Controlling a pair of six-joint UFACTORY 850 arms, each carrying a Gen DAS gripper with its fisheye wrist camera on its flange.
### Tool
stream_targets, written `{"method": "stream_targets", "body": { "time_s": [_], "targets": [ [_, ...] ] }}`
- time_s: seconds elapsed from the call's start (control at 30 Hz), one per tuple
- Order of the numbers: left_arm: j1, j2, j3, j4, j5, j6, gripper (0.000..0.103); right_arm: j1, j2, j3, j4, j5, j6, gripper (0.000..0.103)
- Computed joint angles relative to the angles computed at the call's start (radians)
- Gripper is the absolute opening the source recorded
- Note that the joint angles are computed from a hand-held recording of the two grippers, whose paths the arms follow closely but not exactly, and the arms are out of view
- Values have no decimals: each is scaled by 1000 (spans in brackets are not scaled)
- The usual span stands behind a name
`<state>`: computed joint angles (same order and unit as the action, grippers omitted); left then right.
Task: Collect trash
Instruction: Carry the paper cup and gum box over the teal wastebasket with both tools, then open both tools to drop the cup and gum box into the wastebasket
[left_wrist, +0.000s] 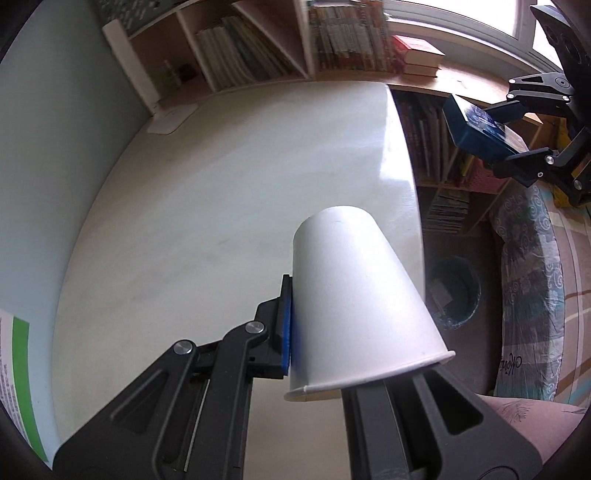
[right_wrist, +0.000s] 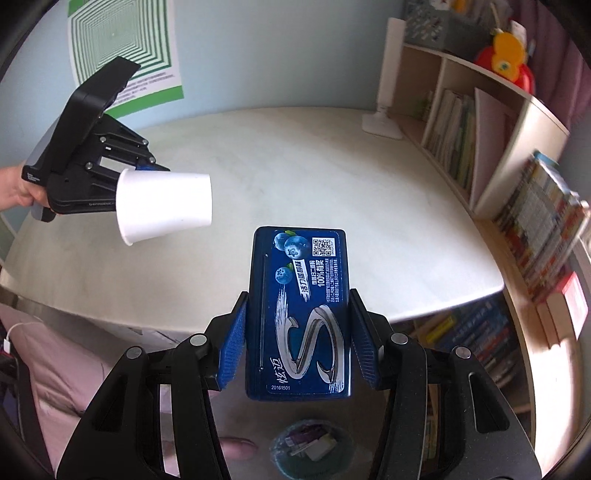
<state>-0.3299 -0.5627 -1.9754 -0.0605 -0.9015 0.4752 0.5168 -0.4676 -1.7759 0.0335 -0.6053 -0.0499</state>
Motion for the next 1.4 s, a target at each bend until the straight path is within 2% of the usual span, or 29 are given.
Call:
{"method": "stream_targets", "body": {
  "time_s": [0.23,0.37,0.57,0.83,1.2,1.23,1.27,1.3,1.33,1.4],
  "targets": [
    [-127,-44,-30,-45,-44,56,3,-46,222,358,-50,93,183,53],
    [-186,-83,-50,-61,-82,71,3,-74,303,518,-24,131,252,53],
    [-266,-153,-66,-57,-138,65,3,-119,380,726,117,211,278,53],
    [-356,-283,-122,-37,-203,47,3,-177,390,907,467,294,89,53],
    [-418,-436,-248,-4,-267,37,3,-225,367,1027,941,357,-309,53],
    [-422,-444,-254,6,-269,38,7,-229,363,1032,954,359,-320,54],
    [-428,-445,-247,26,-254,31,25,-233,357,1034,953,356,-317,56],
    [-436,-428,-215,56,-210,22,43,-239,356,1039,992,356,-354,67],
    [-437,-414,-191,54,-180,34,67,-244,361,1048,1050,360,-412,71],
    [-442,-400,-165,67,-153,46,67,-249,365,1053,1041,368,-407,74]
  ]
}}
